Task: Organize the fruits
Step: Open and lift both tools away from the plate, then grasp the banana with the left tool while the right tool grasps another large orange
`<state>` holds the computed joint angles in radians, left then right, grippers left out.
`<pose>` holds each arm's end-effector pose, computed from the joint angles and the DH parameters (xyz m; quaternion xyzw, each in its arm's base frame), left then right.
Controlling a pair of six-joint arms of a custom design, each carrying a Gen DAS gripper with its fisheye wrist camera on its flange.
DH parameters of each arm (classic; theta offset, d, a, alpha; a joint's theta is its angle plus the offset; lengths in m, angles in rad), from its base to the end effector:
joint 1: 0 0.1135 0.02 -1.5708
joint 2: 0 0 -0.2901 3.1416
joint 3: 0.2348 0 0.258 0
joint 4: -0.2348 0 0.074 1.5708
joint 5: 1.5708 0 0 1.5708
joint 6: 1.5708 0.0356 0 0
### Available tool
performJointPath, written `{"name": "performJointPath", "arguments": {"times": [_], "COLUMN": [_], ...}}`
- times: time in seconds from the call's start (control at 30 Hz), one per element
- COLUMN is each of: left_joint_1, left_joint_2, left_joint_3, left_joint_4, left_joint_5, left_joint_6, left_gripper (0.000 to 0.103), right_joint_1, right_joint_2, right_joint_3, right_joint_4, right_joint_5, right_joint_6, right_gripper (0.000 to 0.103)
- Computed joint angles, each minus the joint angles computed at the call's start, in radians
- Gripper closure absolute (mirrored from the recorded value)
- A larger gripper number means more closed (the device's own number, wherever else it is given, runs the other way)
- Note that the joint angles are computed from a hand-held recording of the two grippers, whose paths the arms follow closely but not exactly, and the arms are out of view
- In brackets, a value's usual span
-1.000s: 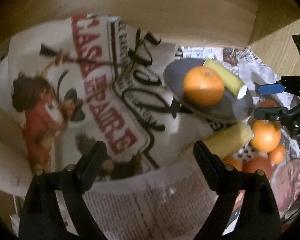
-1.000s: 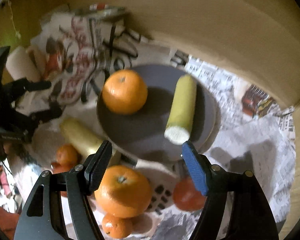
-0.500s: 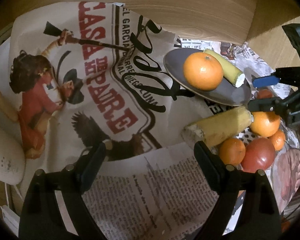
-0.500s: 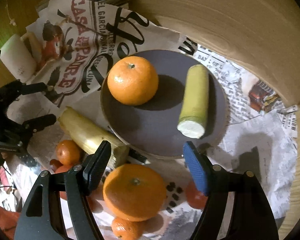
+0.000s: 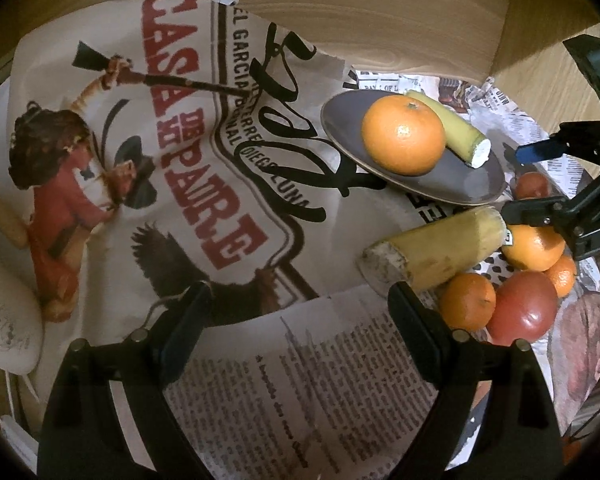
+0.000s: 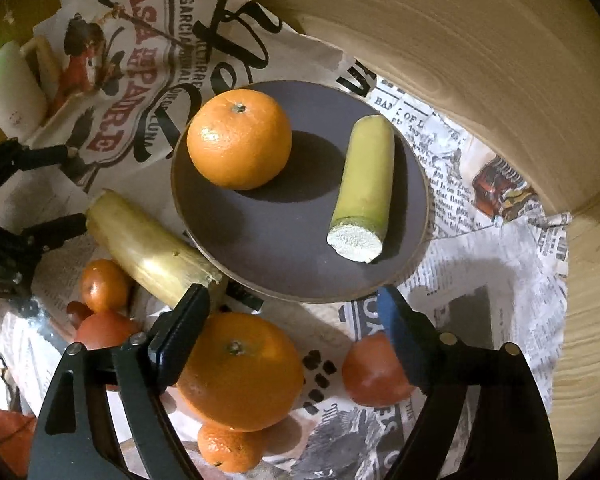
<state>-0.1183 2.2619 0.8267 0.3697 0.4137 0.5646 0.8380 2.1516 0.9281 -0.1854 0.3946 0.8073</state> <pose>0.3458 -0.0555 0.0033 0.3657 0.8757 -0.1398 0.2826 0.2364 0.2423 0.0351 0.0009 0.9775 -0.0748 0.1971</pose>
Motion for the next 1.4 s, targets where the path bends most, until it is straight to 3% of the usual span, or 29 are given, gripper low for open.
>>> {"name": "performJointPath", "arguments": {"times": [0.3,0.43,0.7,0.87,0.97,1.17,1.4], "left_joint_1": [0.028,0.056,0.102,0.143,0.154,0.108,-0.021], "left_joint_2": [-0.016,-0.033,-0.038,-0.059,-0.074,-0.096,-0.043], "left_joint_3": [-0.012,-0.029,-0.027,-0.036,-0.032,-0.011,0.064], "left_joint_4": [0.004,0.015,0.008,-0.015,-0.048,-0.09,-0.09], "left_joint_5": [0.037,0.043,0.008,0.033,0.061,0.087,-0.013], "left_joint_6": [0.001,0.015,0.038,0.043,0.016,-0.09,-0.21], "left_gripper": [0.012,0.012,0.012,0.012,0.012,0.01,0.008], "right_joint_1": [0.004,-0.002,0.015,0.02,0.04,0.075,0.109], "right_joint_2": [0.028,0.026,0.117,0.171,0.177,0.024,-0.167], "right_joint_3": [0.034,0.005,0.165,0.25,0.272,0.079,-0.183], "right_joint_4": [-0.03,0.074,0.12,0.145,0.137,0.23,0.268], "right_joint_5": [0.011,-0.043,-0.072,-0.119,-0.085,0.002,0.141], "right_joint_6": [0.017,0.025,-0.068,-0.119,-0.13,-0.054,0.092], "right_gripper": [0.019,0.021,0.021,0.021,0.022,0.022,0.022]}}
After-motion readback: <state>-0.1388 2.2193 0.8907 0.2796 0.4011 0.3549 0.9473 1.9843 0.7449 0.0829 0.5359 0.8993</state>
